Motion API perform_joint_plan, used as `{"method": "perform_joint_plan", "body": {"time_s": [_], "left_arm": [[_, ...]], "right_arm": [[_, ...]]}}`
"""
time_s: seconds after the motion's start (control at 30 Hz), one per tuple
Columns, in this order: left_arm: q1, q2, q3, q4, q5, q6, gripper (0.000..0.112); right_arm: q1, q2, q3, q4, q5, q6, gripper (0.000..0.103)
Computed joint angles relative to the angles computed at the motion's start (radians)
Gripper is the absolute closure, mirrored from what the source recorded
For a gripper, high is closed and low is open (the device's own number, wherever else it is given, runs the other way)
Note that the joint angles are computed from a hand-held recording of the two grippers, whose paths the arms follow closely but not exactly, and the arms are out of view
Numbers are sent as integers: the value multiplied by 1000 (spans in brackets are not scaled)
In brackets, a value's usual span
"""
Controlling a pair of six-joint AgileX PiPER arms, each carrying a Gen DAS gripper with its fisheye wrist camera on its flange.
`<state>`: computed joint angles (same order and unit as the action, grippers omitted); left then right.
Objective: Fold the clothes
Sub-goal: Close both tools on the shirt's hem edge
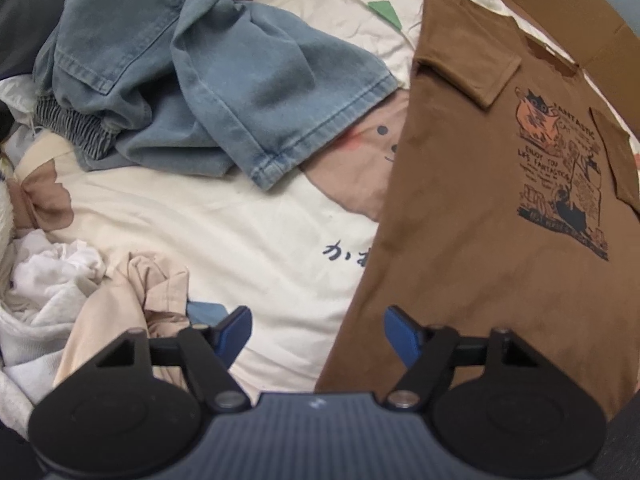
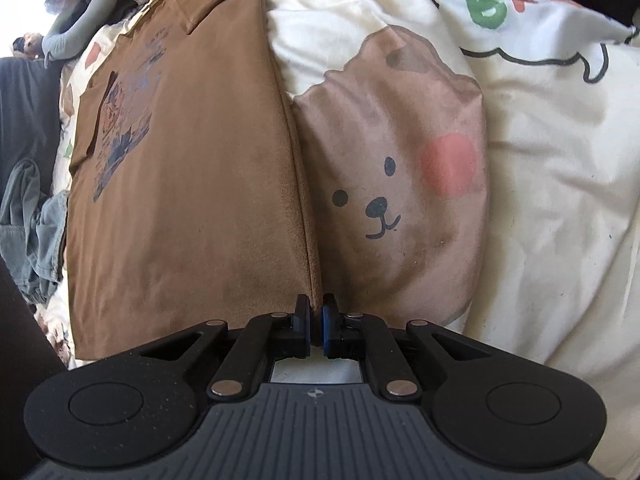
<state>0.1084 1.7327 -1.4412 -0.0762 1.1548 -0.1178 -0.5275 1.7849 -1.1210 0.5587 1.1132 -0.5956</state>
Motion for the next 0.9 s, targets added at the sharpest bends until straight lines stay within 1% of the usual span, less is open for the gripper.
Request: {"method": "perform_joint_plan", "body": {"time_s": [0.07,0.13,0.2,0.23,0.3,0.43,0.5,0.7,0.9], "left_arm": [[23,-11,26,-28,-20,22,41],[52,-18,51,-67,-33,54,46],[79,-21,76,-99,-42,77,58],[94,-22,89,-115,-47,87,60],[108,-22,117,-135,-58,95,71],[122,-17,170,-172,-83,130,80],[111,-8,195,-180,-92,137,87],[67,11,250,-150,-127,138,88],[69,34,279,-145,-140,140,90]], "right_arm": [[1,-3,0,-8,2,3,100],[-5,-4,-4,-5,9,9,100],[-3,-1,-13,-9,12,30,100],[0,1,-20,-13,13,41,100],[9,5,-31,-24,14,60,100],[32,6,-46,-58,18,90,100],[39,3,-45,-68,17,102,100],[58,-8,-32,-100,-2,125,100],[72,-4,-46,-121,5,151,100]]}}
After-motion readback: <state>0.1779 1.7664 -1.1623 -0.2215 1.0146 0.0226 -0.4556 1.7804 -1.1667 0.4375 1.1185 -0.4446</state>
